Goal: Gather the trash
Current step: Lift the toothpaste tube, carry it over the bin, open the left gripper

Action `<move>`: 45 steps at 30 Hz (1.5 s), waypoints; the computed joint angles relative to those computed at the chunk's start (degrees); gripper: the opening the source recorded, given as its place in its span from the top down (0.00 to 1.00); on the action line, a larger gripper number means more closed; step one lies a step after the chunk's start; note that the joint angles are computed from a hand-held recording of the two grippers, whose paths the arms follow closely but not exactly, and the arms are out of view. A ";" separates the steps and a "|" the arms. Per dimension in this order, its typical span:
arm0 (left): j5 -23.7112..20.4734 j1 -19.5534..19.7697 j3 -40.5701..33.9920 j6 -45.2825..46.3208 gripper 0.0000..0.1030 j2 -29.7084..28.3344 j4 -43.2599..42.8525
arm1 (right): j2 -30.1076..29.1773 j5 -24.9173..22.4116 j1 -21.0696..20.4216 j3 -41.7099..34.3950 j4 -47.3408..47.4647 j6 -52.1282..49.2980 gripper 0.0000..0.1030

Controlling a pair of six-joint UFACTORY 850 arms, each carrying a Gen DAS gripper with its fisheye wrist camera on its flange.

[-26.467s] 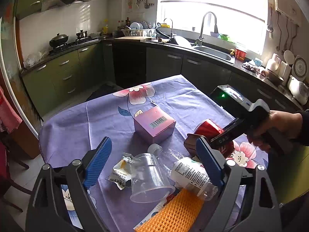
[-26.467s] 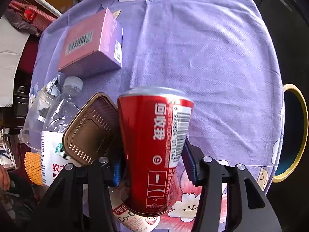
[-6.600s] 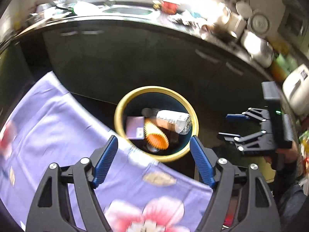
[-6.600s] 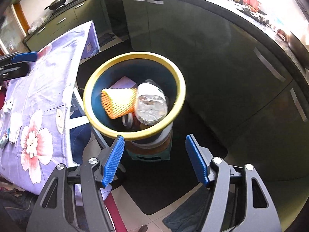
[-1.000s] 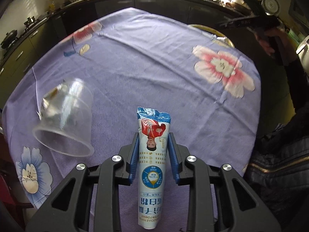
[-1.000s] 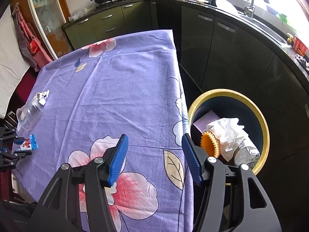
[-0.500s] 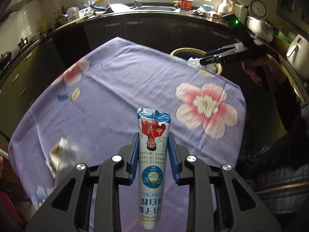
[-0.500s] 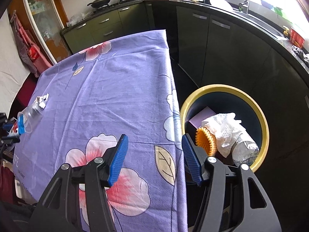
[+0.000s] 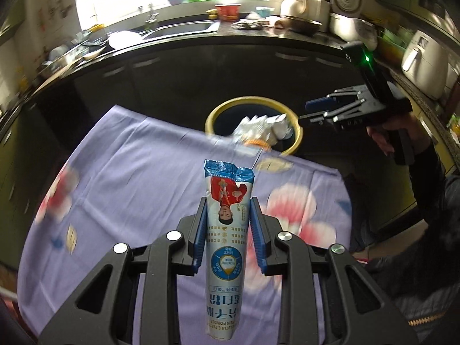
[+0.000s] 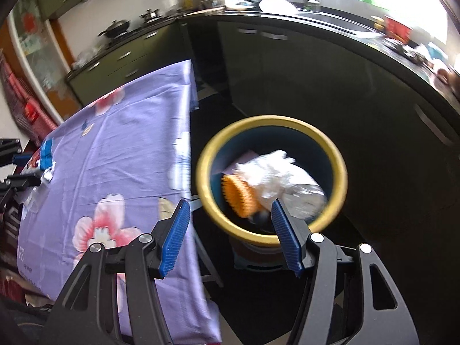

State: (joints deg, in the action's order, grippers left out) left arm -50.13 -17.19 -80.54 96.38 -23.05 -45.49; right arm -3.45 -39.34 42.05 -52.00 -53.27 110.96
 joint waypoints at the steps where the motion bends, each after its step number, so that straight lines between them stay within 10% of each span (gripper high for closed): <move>1: -0.05 -1.09 -0.69 -0.39 0.74 -0.50 0.18 | 0.81 -0.33 0.09 0.98 -0.19 1.00 0.43; 21: -1.02 -21.03 -30.30 -21.59 0.72 -25.03 10.52 | 10.17 -4.13 0.80 11.32 2.45 9.07 0.41; 27: 0.01 -22.08 -35.20 -28.22 0.53 -28.81 13.74 | 9.94 -5.69 1.40 10.26 3.36 8.07 0.39; 45: 5.25 -6.69 0.53 -1.38 0.44 -0.72 -14.32 | 4.00 -5.13 3.43 3.53 4.38 2.18 0.37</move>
State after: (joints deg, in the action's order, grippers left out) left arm -44.87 -23.88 -80.01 95.00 -23.77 -59.81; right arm 0.55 -44.47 45.48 -48.47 -48.89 113.13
